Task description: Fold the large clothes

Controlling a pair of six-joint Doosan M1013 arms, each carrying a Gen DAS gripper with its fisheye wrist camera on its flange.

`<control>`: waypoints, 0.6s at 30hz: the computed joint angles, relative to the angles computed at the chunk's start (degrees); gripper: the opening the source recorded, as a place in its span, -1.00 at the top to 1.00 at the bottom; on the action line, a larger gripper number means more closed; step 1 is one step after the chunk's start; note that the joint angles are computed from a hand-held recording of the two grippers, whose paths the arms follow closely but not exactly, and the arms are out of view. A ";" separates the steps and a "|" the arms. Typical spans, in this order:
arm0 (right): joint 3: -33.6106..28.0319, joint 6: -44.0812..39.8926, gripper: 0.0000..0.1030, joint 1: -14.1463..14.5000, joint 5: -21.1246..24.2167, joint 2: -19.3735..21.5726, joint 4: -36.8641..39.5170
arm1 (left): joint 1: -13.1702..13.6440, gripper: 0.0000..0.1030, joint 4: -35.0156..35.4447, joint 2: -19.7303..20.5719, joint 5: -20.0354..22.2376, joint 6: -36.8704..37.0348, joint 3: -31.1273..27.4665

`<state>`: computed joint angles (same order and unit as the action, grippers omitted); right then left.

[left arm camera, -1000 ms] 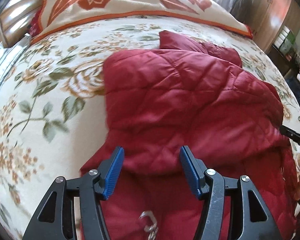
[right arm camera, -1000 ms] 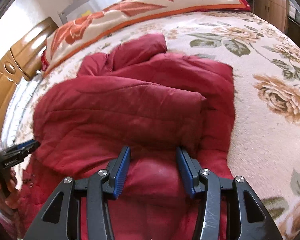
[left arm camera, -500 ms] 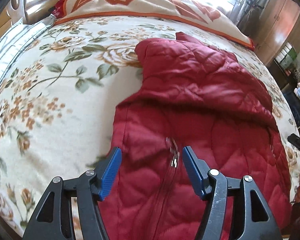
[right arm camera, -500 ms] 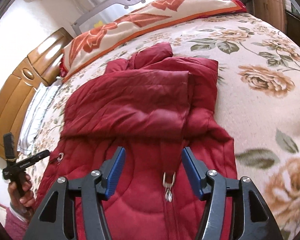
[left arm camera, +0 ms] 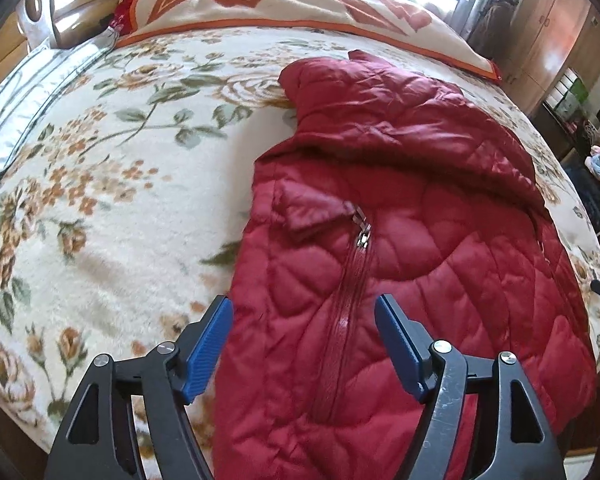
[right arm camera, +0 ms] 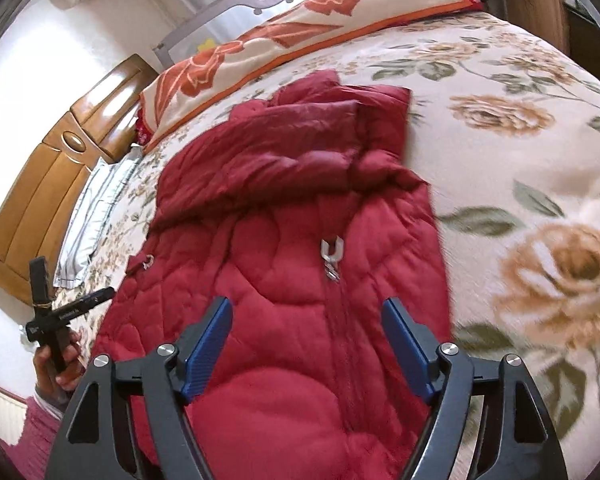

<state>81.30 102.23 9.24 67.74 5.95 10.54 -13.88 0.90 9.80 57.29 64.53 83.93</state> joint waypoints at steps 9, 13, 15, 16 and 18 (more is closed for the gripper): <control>3.87 3.04 -0.53 -2.78 2.16 -3.62 -1.53 | 0.89 -0.48 -3.19 -1.91 0.80 0.44 2.82; 5.42 2.77 -0.53 -4.15 2.78 -4.50 1.53 | 1.31 -0.49 -4.62 -2.00 1.62 1.54 3.24; 6.10 2.47 -0.53 -4.62 3.40 -4.79 3.25 | 1.62 -0.49 -5.68 -2.08 2.17 2.41 3.47; 6.32 2.53 -0.53 -4.66 3.76 -4.86 3.45 | 1.74 -0.49 -6.16 -2.14 2.37 2.86 3.62; 6.72 2.66 -0.53 -4.43 4.44 -5.04 3.15 | 1.86 -0.51 -6.57 -2.23 2.79 3.36 3.93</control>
<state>88.02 104.89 4.82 72.18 0.91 13.69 -12.02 -5.67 7.57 60.08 67.89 87.86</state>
